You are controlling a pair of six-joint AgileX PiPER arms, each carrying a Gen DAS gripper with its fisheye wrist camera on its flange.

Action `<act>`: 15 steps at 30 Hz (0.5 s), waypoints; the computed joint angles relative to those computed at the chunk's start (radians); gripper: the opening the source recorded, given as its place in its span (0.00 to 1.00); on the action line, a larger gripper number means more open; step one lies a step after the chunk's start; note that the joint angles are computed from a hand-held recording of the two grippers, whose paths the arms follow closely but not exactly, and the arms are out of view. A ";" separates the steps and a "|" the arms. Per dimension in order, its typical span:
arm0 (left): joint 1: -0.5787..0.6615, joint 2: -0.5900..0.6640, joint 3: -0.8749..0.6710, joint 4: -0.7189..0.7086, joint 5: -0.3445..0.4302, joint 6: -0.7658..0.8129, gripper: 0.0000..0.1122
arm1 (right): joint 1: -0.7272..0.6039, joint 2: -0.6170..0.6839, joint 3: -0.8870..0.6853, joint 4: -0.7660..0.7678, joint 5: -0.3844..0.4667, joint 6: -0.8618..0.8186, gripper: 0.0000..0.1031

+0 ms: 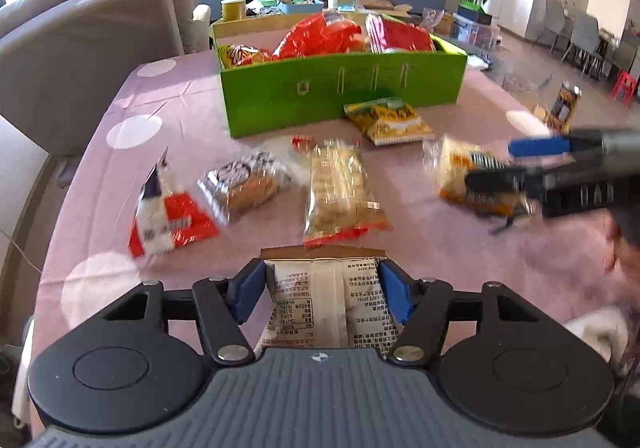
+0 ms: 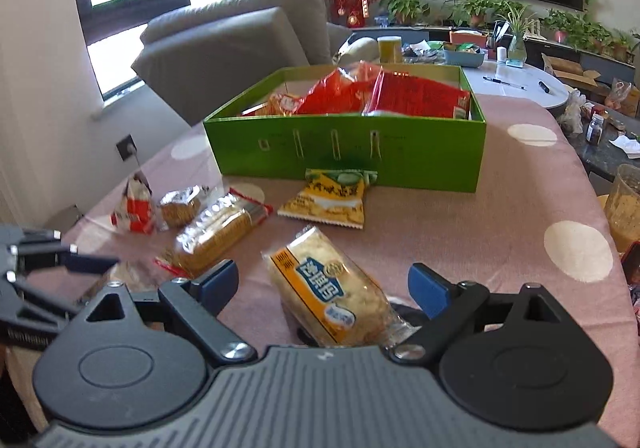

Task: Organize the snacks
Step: 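Grasp the yellow Saqima packet with the right gripper while the left gripper holds the beige packet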

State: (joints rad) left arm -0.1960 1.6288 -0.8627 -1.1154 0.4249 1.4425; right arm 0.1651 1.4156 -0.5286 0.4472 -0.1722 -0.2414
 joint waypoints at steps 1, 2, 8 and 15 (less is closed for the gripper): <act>-0.004 0.012 -0.014 -0.008 0.002 -0.004 0.53 | 0.005 0.005 -0.001 0.041 -0.002 -0.042 0.63; -0.008 0.021 -0.025 -0.019 -0.001 -0.002 0.53 | 0.013 0.012 -0.003 0.106 -0.007 -0.106 0.63; -0.029 0.029 -0.011 0.018 -0.058 -0.074 0.70 | 0.039 0.047 -0.020 0.373 -0.031 -0.384 0.63; -0.044 0.003 0.030 0.011 -0.090 -0.043 0.76 | 0.040 0.073 -0.034 0.467 -0.049 -0.456 0.63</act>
State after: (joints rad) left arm -0.2401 1.6322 -0.8330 -1.1045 0.3345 1.3990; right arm 0.2055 1.4890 -0.5622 0.9146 -0.2212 -0.6971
